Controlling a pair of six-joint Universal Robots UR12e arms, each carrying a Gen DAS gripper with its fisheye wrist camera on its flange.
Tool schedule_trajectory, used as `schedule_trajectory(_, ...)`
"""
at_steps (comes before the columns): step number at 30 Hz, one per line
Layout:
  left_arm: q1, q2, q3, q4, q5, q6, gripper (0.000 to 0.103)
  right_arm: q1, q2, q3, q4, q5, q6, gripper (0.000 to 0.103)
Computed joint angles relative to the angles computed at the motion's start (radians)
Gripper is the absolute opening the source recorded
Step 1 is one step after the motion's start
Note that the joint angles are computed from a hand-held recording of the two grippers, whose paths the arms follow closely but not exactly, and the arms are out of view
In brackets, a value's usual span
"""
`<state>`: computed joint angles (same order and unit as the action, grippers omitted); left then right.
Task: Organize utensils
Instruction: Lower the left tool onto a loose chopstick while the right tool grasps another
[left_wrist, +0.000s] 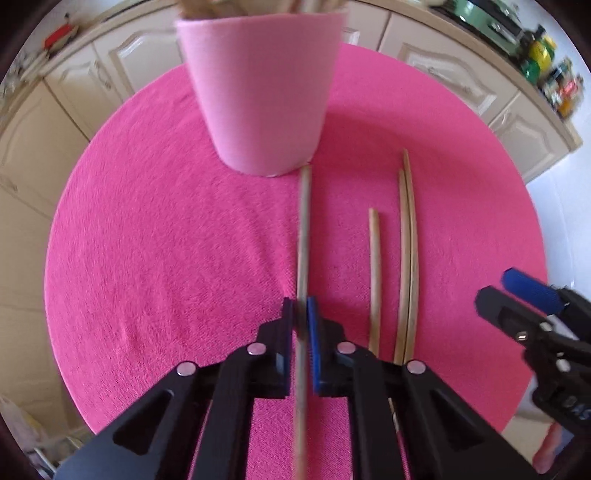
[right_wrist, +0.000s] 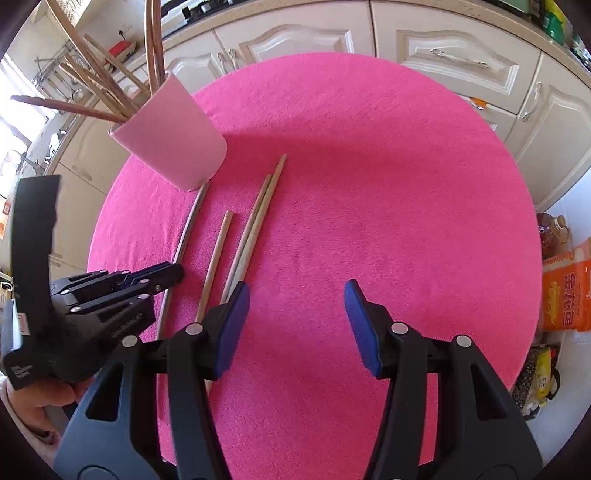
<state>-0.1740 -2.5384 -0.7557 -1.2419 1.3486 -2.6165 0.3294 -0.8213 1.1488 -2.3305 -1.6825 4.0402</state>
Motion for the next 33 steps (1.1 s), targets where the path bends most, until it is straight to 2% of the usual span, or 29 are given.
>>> schedule_trajectory(2, 0.01, 0.008, -0.01, 0.007, -0.032, -0.012, 0.007, -0.001, 0.02, -0.037, 0.039, 0.013, -0.013, 0.053)
schedule_trajectory(7, 0.029, 0.019, -0.022, 0.013, -0.059, -0.032, 0.007, 0.007, 0.067, -0.123, 0.124, 0.01, -0.029, 0.053)
schedule_trajectory(13, 0.049, 0.018, -0.015, 0.008, -0.079, -0.05, 0.007, 0.02, 0.11, -0.206, 0.234, -0.029, -0.068, 0.053)
schedule_trajectory(20, 0.066, 0.02, -0.014, -0.008, -0.09, -0.047, 0.007, 0.026, 0.109, -0.217, 0.279, -0.055, -0.068, 0.053)
schedule_trajectory(28, 0.055, -0.011, 0.039, -0.038, -0.09, -0.049, 0.007, 0.022, 0.116, -0.254, 0.366, -0.061, -0.037, 0.053)
schedule_trajectory(32, 0.052, -0.025, 0.067, -0.059, -0.088, -0.044, 0.007, 0.014, 0.161, -0.343, 0.445, -0.047, -0.045, 0.052)
schedule_trajectory(33, 0.052, -0.024, 0.065, -0.06, -0.089, -0.041, 0.007, 0.012, 0.167, -0.352, 0.452, -0.033, -0.046, 0.047)
